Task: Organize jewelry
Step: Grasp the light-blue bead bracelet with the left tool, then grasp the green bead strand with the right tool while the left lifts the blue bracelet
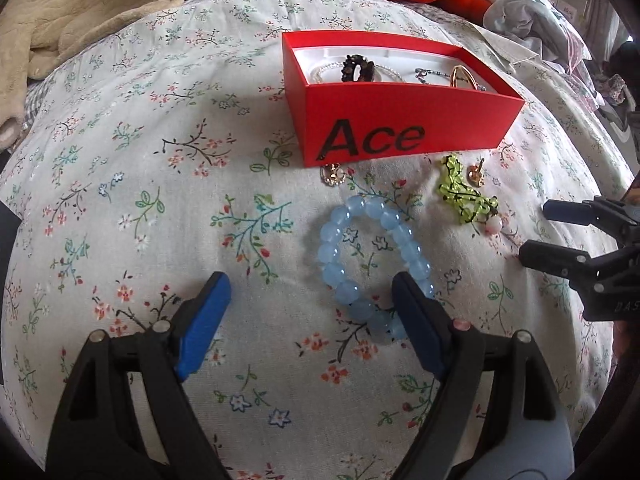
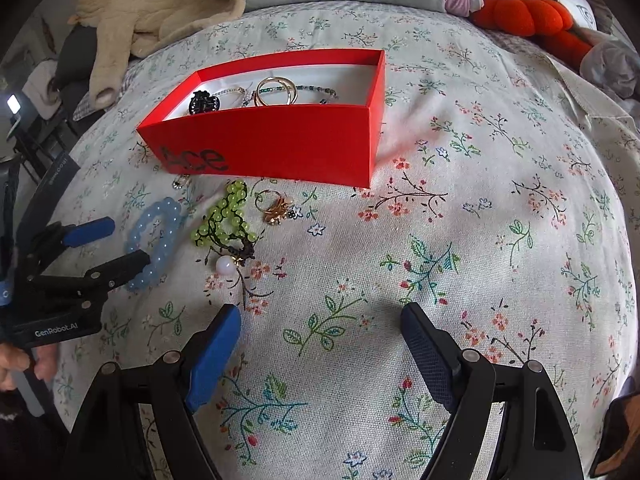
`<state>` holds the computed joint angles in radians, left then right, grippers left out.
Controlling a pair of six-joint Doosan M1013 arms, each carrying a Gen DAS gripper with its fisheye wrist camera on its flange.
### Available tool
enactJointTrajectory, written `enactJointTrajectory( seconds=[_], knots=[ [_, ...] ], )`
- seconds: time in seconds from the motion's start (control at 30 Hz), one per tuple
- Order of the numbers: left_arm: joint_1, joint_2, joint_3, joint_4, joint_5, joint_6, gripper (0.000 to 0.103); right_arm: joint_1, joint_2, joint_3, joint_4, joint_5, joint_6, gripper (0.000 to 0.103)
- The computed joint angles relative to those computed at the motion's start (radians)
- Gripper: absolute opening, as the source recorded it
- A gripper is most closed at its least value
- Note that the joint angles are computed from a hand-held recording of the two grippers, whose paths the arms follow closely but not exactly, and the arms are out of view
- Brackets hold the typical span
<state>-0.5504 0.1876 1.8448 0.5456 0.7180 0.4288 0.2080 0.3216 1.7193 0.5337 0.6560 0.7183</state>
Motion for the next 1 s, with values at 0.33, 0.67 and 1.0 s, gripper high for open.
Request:
enactJointTrajectory(
  seconds=[0.33,0.67,1.0],
  knots=[
    [0.031,-0.01,0.0,-0.087,-0.05,0.042,0.046,-0.01,0.002,-0.01,0.096,0.038,-0.052,0.083],
    [0.032,0.006,-0.031,-0.129,0.013,0.083,0.021,0.031,0.005,-0.016,0.037,0.02,-0.009,0.083],
    [0.037,-0.008,-0.024,-0.166,-0.024,0.068,0.013,0.068,0.013,-0.023,0.022,-0.009,0.022,0.083]
  ],
)
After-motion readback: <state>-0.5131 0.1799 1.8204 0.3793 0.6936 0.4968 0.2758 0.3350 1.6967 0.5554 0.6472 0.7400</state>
